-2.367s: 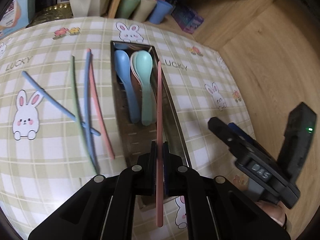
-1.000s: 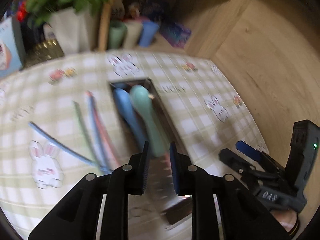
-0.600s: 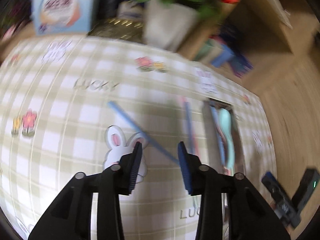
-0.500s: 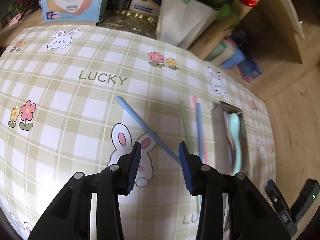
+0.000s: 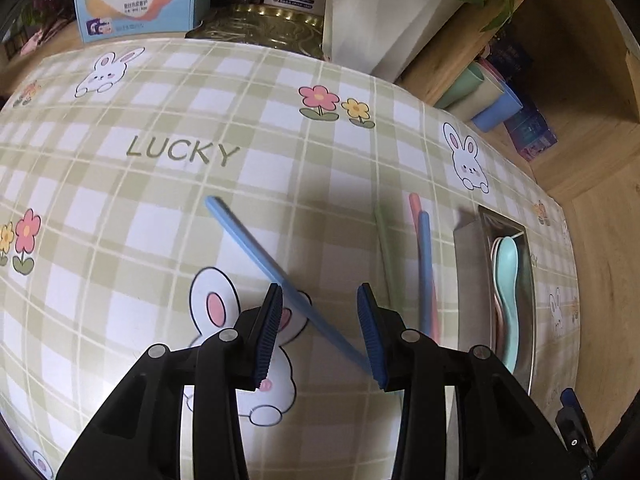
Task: Organize utensils
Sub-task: 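Grasp and lift the blue chopstick with the left gripper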
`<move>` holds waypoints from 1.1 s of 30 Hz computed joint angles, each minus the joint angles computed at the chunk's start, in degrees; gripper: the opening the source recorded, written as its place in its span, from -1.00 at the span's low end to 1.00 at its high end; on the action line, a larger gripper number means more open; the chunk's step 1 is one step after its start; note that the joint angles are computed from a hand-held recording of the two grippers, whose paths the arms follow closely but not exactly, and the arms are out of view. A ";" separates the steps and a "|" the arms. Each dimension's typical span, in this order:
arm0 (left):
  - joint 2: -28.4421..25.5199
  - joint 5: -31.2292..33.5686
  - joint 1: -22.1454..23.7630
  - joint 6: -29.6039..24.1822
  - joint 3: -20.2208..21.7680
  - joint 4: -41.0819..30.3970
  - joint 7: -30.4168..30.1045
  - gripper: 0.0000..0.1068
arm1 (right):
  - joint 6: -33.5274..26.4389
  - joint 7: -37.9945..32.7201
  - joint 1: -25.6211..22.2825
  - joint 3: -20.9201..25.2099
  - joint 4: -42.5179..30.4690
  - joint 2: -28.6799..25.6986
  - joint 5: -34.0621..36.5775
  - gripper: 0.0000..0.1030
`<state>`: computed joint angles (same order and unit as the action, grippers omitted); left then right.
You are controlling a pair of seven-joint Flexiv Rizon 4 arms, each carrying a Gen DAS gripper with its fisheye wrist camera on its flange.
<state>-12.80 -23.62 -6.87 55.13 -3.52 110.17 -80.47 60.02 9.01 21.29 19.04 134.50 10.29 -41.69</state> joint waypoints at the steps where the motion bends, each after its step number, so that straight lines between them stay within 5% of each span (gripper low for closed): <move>1: -0.20 0.26 0.04 0.15 0.14 -0.23 -0.32 -0.29 | -0.03 0.13 -0.03 0.02 0.10 0.08 0.07 0.69; 8: -2.03 -2.74 1.89 3.85 -1.02 -2.14 3.98 -0.30 | -0.74 -0.39 0.06 0.00 -0.12 -0.20 0.26 0.69; 12: -5.32 -7.84 4.14 -1.70 -3.27 -6.72 9.14 -0.42 | -1.86 -1.52 0.61 0.02 -0.87 -0.65 0.75 0.69; 18: -7.86 -5.15 3.72 -5.54 -2.28 -10.24 11.98 -0.42 | -3.55 -1.52 0.82 0.11 -1.15 -0.13 1.32 0.69; 33: -0.83 -10.74 6.70 -8.60 -0.13 0.09 27.52 -0.42 | -4.80 -3.48 2.86 0.21 -4.29 -2.37 1.44 0.69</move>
<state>-13.63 -34.37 -0.17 46.53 -3.65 110.26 -52.95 55.22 5.53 24.16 19.25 130.21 7.92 -40.25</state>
